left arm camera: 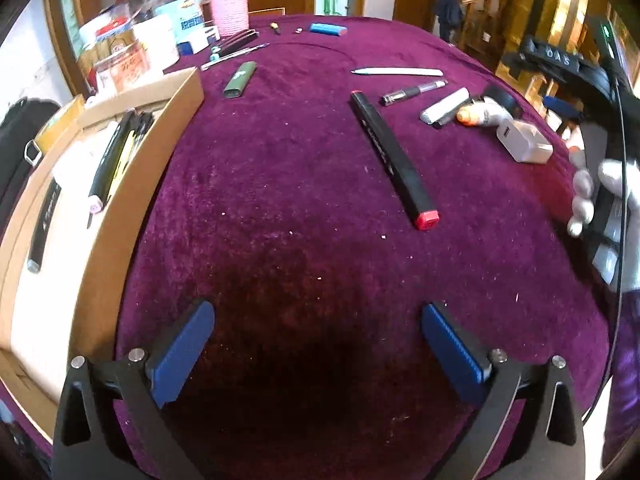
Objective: Organize rigid objects
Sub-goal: 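Move left tool to the red-capped black marker while right tool straddles the black tape roll, then grasp the red-capped black marker with left tool while right tool grasps the black tape roll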
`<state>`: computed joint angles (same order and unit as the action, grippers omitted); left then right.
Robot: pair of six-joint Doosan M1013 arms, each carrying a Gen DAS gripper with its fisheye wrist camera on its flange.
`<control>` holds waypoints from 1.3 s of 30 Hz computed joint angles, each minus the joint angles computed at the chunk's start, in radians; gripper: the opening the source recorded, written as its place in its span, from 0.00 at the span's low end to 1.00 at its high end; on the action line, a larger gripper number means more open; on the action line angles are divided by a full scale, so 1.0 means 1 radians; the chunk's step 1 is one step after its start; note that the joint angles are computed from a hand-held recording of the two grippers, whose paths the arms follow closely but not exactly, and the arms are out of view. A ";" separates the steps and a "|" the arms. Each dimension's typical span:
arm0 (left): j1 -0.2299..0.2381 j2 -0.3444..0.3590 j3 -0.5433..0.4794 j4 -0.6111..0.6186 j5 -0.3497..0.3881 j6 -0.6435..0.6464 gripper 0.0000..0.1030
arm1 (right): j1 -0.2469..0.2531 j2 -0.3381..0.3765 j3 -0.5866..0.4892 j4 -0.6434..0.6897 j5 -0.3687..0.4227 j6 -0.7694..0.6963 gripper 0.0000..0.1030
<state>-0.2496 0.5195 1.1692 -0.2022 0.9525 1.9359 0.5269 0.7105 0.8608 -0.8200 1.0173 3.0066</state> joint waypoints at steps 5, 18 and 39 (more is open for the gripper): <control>0.000 -0.012 0.023 -0.002 -0.037 0.015 1.00 | -0.003 -0.001 0.002 0.012 0.019 0.006 0.87; 0.034 -0.013 0.006 -0.131 -0.024 -0.031 0.59 | -0.007 -0.015 0.023 0.027 -0.028 0.014 0.87; -0.086 0.153 -0.262 0.117 0.048 -0.101 0.59 | -0.013 -0.049 0.075 0.008 -0.099 0.104 0.87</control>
